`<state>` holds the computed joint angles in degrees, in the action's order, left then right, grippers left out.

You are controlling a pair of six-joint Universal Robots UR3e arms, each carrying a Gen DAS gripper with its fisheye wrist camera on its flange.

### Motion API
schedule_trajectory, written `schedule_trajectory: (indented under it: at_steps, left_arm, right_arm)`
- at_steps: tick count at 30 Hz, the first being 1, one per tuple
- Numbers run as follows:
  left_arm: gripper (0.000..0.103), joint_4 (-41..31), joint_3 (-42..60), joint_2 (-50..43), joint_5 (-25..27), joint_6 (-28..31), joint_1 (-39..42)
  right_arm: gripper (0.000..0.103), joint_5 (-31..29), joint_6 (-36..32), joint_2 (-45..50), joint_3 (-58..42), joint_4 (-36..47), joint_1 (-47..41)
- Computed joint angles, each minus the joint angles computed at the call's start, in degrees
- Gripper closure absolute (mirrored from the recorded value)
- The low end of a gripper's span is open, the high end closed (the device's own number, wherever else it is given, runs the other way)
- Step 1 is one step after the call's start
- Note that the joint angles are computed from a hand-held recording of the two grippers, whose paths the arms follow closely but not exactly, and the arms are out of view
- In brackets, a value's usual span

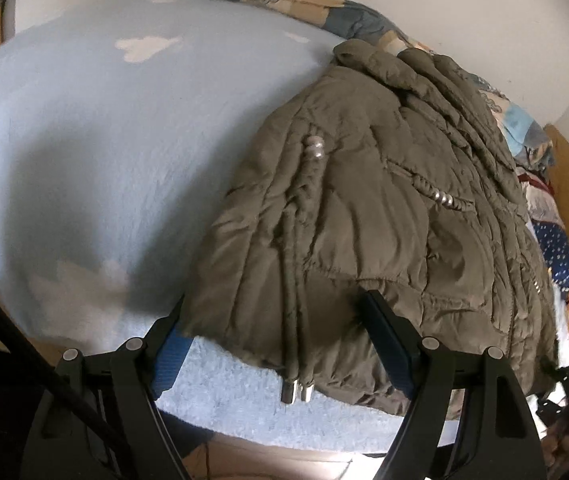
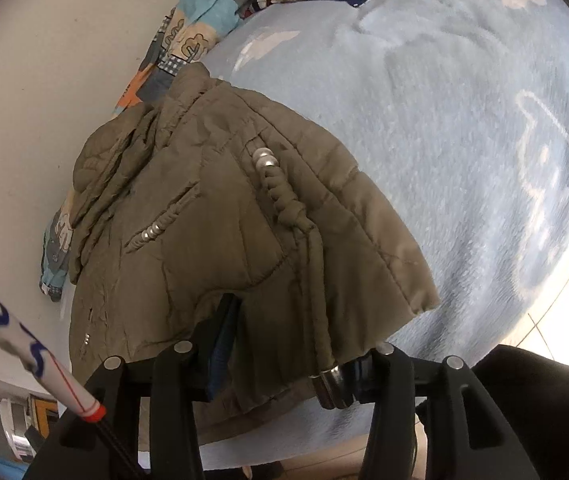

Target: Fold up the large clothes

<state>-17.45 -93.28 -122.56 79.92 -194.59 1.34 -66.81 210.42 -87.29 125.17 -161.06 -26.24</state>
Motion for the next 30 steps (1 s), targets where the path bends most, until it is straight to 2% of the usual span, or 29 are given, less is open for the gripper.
schedule_trajectory:
  at_steps: [3, 4, 6, 8, 9, 11, 14, 21, 25, 30]
  left_arm:
    - [0.024, 1.4, 1.8, -1.1, 3.7, 2.0, -2.2]
    - [0.029, 1.8, 2.0, -1.2, 4.6, 2.8, -2.6]
    - [0.039, 2.6, 2.1, -1.1, 6.7, 4.3, -3.6]
    - [0.049, 4.0, 2.7, -1.3, 10.8, 6.2, -5.5]
    - [0.051, 4.7, 3.2, -1.7, 13.3, 7.5, -6.9]
    - [0.052, 5.5, 5.2, -3.3, 18.2, 9.8, -9.5]
    - [0.052, 4.8, 8.3, -6.0, 22.1, 11.0, -11.4]
    - [0.049, 3.8, 11.0, -8.1, 25.9, 11.5, -12.9]
    - [0.041, 3.1, 11.2, -8.2, 26.4, 10.4, -13.0]
    - [0.039, 2.9, 11.4, -8.4, 26.9, 10.5, -13.1]
  right_arm:
    - [0.046, 2.0, 1.1, 1.1, 1.2, -2.0, -1.1]
    - [0.048, 2.6, 1.3, 1.1, 1.5, -2.3, -1.5]
    - [0.072, 3.4, 0.1, 0.4, 1.7, -3.1, -1.5]
    - [0.079, -0.8, -1.5, 0.2, -0.9, -2.8, 1.8]
    - [0.08, -3.2, -2.6, 0.2, -2.4, -2.3, 3.6]
    - [0.08, -6.8, -3.9, 0.8, -4.5, -1.2, 6.0]
    - [0.08, -7.3, -4.0, 1.9, -5.2, 0.4, 6.2]
    - [0.078, -5.6, -2.5, 3.0, -4.9, 0.9, 4.8]
    - [0.077, -4.6, -2.4, 2.8, -3.9, 0.6, 4.0]
    - [0.074, -4.3, -2.4, 2.5, -3.9, 1.2, 3.7]
